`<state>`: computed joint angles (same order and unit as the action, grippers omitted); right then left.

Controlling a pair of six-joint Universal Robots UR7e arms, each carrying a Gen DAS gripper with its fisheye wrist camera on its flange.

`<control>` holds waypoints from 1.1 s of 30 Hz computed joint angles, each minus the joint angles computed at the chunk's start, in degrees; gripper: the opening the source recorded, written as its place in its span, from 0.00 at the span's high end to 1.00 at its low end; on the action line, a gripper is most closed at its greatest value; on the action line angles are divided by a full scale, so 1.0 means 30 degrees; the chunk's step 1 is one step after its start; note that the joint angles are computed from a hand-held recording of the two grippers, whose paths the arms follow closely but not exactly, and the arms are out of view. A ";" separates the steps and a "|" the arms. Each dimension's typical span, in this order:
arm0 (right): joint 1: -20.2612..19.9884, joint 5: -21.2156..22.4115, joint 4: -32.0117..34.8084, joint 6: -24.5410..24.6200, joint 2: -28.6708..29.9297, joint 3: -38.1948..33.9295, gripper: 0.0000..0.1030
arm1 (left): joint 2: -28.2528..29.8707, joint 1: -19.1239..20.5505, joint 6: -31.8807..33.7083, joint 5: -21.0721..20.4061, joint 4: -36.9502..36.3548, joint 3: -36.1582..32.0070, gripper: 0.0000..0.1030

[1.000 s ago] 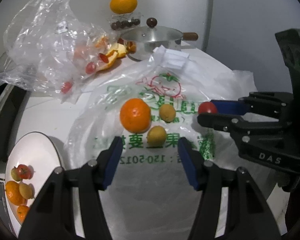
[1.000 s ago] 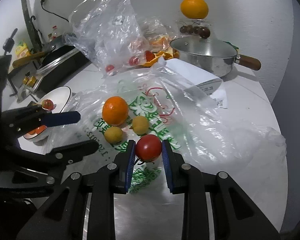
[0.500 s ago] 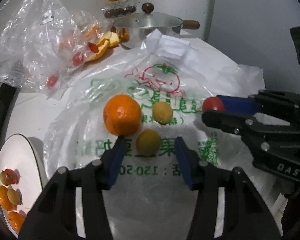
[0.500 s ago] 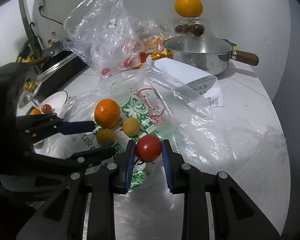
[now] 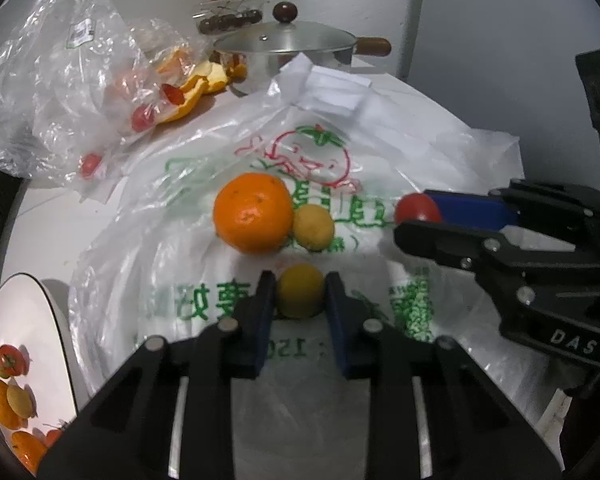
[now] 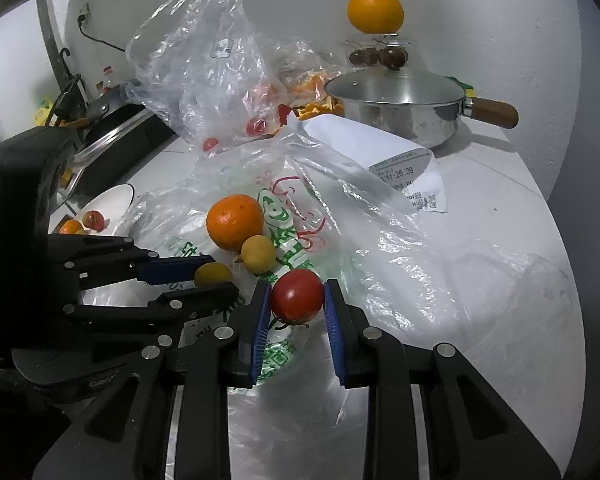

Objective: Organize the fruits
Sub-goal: 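Carry the held tomato and yellow fruit from the bag over to the white plate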

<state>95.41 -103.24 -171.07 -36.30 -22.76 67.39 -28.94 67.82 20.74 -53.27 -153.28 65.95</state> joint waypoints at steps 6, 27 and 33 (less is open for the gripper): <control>0.0091 -0.0193 -0.0160 -0.0008 0.0045 0.0006 0.72 | -0.0576 -0.0069 0.0197 -0.0435 -0.0562 0.0873 0.75; 0.1251 -0.1318 -0.1721 -0.0126 0.0027 0.1111 0.72 | -0.3207 -0.0190 0.1328 -0.1412 -0.3306 0.4413 0.75; 0.1648 -0.1639 -0.1972 -0.0164 0.0167 0.1226 0.72 | -0.3907 -0.0106 0.1493 -0.1620 -0.3779 0.5150 0.75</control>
